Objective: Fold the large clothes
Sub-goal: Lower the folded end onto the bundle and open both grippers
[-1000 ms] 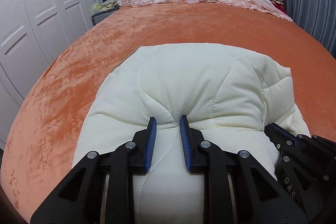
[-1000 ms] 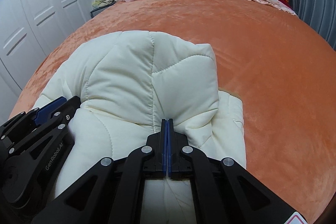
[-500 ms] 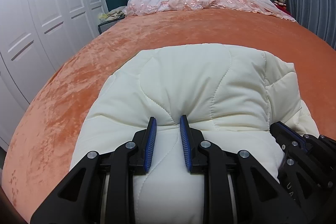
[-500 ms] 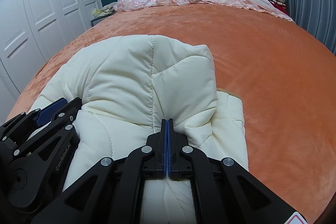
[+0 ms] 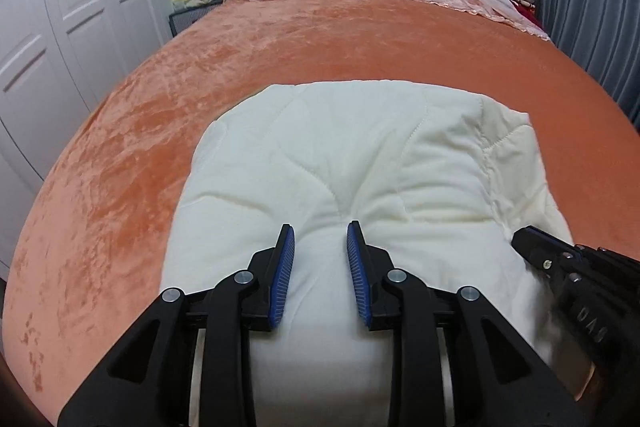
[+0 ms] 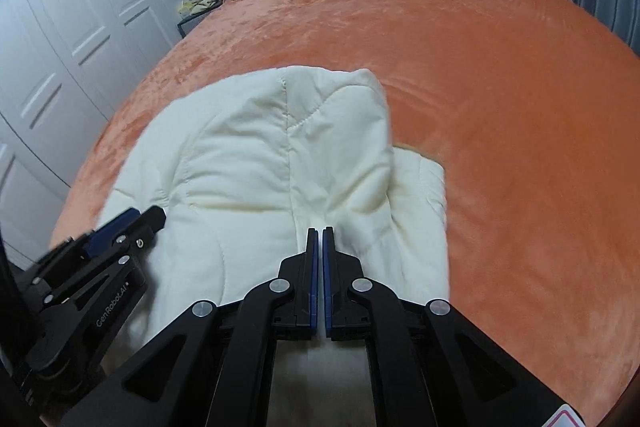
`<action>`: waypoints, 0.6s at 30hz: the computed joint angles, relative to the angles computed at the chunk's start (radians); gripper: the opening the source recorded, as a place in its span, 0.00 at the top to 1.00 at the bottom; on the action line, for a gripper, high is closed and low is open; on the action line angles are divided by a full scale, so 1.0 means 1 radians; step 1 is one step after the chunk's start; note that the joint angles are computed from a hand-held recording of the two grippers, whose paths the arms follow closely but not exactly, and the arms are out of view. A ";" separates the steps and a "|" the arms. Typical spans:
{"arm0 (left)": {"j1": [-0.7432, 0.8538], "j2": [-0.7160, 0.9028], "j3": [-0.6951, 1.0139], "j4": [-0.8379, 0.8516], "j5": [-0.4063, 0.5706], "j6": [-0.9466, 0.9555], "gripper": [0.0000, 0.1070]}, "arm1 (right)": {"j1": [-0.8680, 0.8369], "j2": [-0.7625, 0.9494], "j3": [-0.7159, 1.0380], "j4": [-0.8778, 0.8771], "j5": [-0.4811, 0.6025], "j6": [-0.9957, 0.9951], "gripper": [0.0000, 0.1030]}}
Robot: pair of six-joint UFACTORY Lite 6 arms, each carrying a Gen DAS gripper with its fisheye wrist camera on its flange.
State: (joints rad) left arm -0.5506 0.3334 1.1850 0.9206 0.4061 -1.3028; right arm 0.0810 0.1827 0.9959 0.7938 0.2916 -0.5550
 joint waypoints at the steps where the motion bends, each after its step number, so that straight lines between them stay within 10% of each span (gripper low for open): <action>1: 0.003 -0.082 -0.067 -0.074 -0.009 0.063 0.75 | -0.026 -0.087 -0.056 0.017 0.051 -0.016 0.96; 7: -0.082 -0.466 -0.414 -0.318 0.075 0.202 0.75 | -0.022 -0.389 -0.304 -0.250 0.156 0.174 0.98; 18: -0.144 -0.354 -0.427 -0.134 0.087 -0.062 0.75 | 0.094 -0.275 -0.351 -0.468 -0.011 0.455 1.00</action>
